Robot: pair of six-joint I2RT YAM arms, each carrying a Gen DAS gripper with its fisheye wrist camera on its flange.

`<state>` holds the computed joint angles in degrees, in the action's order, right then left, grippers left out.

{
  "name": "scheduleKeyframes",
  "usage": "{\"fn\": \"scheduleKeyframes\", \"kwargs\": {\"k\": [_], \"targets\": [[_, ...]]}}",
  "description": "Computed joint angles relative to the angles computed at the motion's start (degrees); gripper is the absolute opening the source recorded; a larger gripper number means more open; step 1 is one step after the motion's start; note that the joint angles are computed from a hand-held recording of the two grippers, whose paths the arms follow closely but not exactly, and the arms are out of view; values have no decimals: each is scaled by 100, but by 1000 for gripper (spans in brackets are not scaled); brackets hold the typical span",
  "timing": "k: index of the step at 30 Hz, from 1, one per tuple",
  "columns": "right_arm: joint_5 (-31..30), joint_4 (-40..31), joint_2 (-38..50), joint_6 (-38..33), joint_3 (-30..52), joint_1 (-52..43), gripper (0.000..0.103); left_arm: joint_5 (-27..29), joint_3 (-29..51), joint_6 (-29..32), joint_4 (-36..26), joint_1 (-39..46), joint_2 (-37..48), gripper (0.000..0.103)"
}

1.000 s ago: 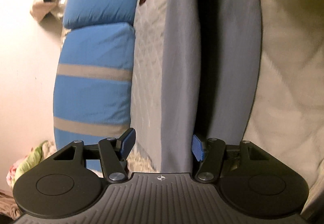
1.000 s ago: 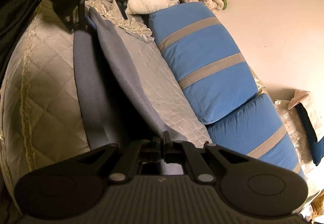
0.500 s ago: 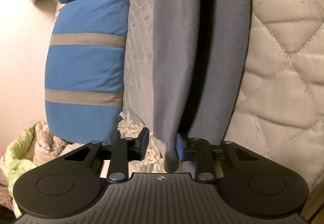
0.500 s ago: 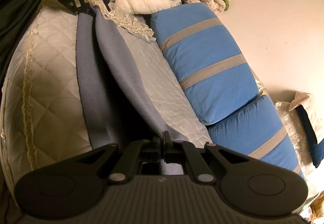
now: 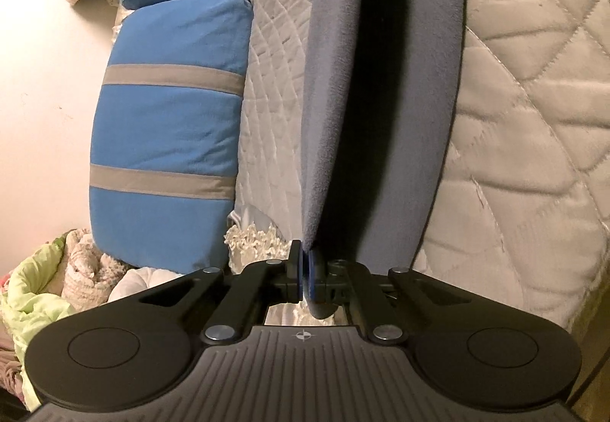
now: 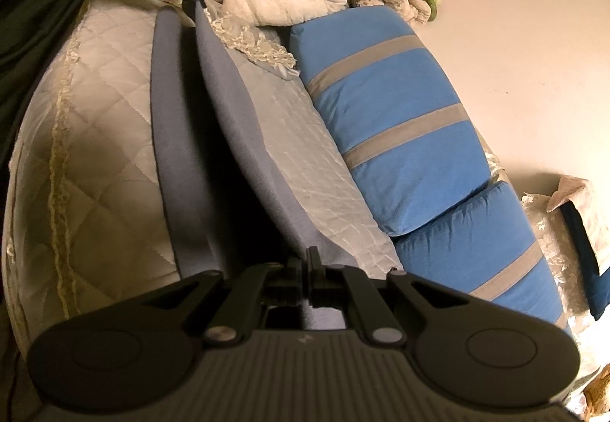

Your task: Fold clothes

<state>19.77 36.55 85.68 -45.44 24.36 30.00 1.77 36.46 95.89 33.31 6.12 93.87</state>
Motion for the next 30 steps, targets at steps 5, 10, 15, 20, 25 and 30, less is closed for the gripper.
{"fn": "scheduleKeyframes", "kwargs": {"k": [5, 10, 15, 20, 25, 30], "targets": [[-43, -69, -35, -31, -30, 9, 15, 196, -44, 23, -271, 78, -269, 2], [-90, -92, -12, -79, -119, 54, 14, 433, -64, 108, -483, 245, -400, 2], [-82, -124, 30, -86, -178, 137, 12, 511, -65, 181, -514, 341, -340, 2], [-76, -118, 120, -75, -179, 167, 11, 621, -9, 241, -548, 417, -201, 2], [-86, -90, 270, -36, -171, 180, 11, 581, 59, 167, -657, 411, -128, 2], [-65, -38, 366, -3, -161, 206, 11, 565, 148, 161, -778, 415, -89, 2]]}}
